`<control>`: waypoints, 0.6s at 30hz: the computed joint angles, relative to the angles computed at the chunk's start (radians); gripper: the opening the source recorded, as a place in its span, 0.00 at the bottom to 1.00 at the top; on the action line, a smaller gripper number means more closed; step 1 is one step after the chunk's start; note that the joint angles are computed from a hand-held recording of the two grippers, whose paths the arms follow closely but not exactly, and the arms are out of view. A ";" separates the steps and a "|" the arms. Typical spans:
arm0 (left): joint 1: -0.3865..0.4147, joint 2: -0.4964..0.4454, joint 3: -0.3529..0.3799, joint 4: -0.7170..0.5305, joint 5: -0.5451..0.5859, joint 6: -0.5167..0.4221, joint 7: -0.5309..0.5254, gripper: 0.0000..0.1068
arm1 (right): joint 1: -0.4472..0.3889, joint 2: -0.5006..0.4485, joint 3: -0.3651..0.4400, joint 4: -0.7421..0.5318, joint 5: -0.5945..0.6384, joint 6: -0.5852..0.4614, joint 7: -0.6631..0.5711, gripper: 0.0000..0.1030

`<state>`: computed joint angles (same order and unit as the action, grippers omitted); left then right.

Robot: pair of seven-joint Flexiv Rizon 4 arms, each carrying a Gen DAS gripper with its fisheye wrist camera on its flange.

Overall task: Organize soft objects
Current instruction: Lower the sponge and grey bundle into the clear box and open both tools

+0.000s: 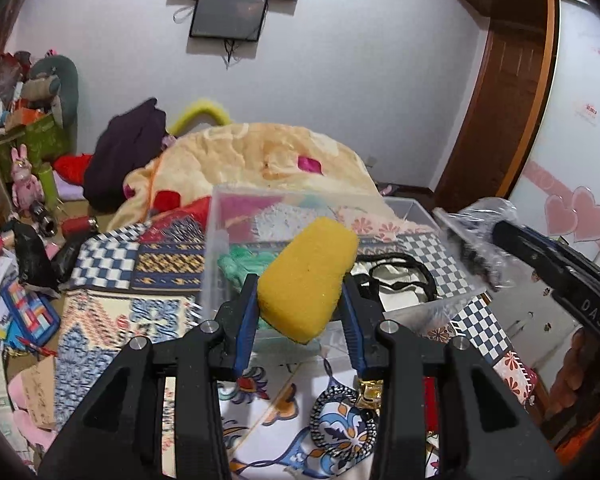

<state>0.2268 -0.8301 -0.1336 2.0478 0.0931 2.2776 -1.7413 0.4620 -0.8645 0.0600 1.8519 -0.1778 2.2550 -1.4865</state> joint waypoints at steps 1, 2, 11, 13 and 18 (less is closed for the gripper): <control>0.000 -0.008 -0.004 -0.012 -0.001 -0.012 0.001 0.36 | 0.004 -0.006 -0.001 -0.010 0.001 -0.013 0.003 0.21; 0.000 -0.016 -0.008 -0.024 -0.002 -0.025 0.003 0.36 | 0.004 -0.013 0.001 -0.018 -0.005 -0.025 0.007 0.21; -0.014 -0.063 -0.031 -0.125 -0.030 -0.129 0.038 0.36 | 0.055 -0.052 -0.047 -0.107 0.023 -0.155 0.016 0.21; -0.051 -0.067 -0.001 -0.137 -0.066 -0.132 0.058 0.36 | 0.059 -0.056 -0.052 -0.119 0.020 -0.185 0.020 0.21; -0.079 -0.072 0.017 -0.150 -0.103 -0.149 0.103 0.36 | 0.070 -0.057 -0.063 -0.125 0.016 -0.228 0.025 0.24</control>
<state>0.1477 -0.9022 -0.1167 1.8977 -0.0099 2.1288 -1.6384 0.5325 -0.9214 -0.0030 1.7270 -0.1618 2.0269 -1.4613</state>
